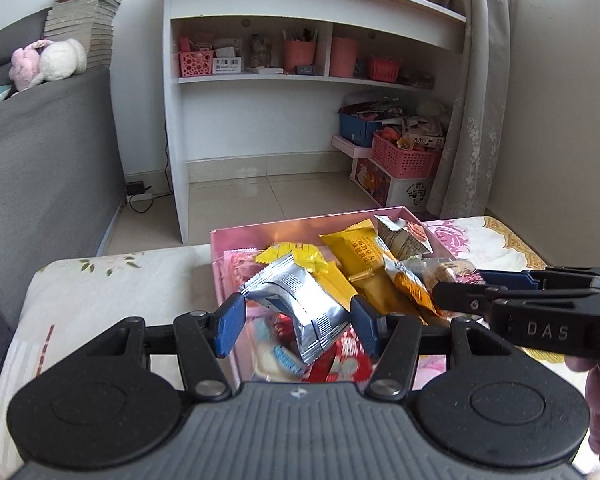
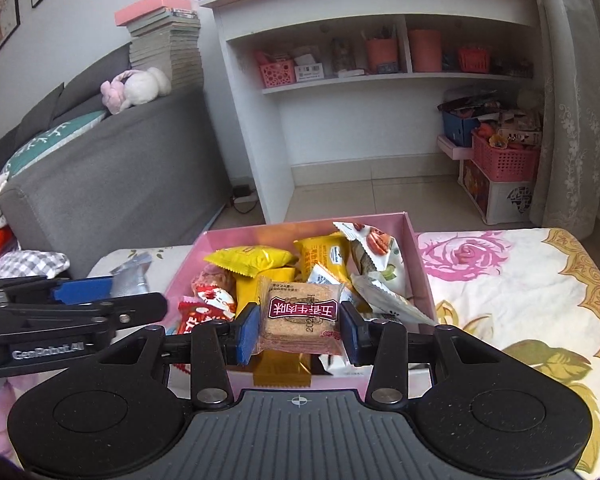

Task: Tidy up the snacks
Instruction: 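Lift and carry the silver packet and cookie packet over the box, then lower both packets into the pink box and open both tools, then withdraw both tools back from the filled box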

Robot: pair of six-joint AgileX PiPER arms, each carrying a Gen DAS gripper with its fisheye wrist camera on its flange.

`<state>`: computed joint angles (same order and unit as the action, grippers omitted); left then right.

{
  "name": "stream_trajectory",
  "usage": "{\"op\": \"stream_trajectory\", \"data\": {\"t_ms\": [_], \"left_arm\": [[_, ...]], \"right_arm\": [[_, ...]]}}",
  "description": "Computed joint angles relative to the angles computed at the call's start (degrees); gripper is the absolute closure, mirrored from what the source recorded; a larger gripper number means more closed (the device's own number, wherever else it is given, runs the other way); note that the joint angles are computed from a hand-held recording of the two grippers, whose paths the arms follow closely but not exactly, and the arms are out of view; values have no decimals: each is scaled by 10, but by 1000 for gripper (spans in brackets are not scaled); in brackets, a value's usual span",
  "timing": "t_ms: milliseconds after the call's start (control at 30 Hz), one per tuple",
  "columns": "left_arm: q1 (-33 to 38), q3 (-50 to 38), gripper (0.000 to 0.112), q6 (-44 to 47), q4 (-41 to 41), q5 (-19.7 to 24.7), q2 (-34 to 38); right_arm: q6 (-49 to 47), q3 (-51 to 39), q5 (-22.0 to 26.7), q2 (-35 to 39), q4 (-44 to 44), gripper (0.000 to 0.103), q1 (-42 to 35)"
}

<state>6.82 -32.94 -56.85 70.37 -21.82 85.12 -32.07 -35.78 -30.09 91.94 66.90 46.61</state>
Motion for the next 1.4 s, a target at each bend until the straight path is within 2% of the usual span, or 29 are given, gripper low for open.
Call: {"op": "stream_trajectory", "data": {"t_ms": [200,333,467,667,767,833,967,1133,1267,1333,1400], "left_arm": [[-34,-32,58,42,-51,21,44],[-36,-55,58,14,-22,22,72],[-40,-64,58,21,-25,25,87],[-47,-67,58,53,-56,33,94],[-55,-64,53,99,-106,39,93],[-53,-69,42,72,-78,40,96],[-53,-65,33,74,-82,48,89],[-38,-53,25,3,-12,49,64],[-25,-37,18,-68,53,57,31],[-18,-30,17,-129,113,63,12],[-13,-16,15,-155,138,73,-12]], "right_arm": [[48,-29,7,39,-28,62,-21],[76,-38,5,51,-42,62,-35],[105,-36,5,55,-61,62,-46],[114,-36,-1,59,-68,62,-48],[148,-32,-8,59,-94,58,-49],[172,-28,-7,55,-110,50,-52],[188,-24,-8,44,-127,41,-54],[161,-26,-9,35,-106,27,-46],[126,-17,-17,24,-58,20,-26],[85,-16,-14,19,-18,18,-14],[12,-18,-17,11,49,15,7]]}}
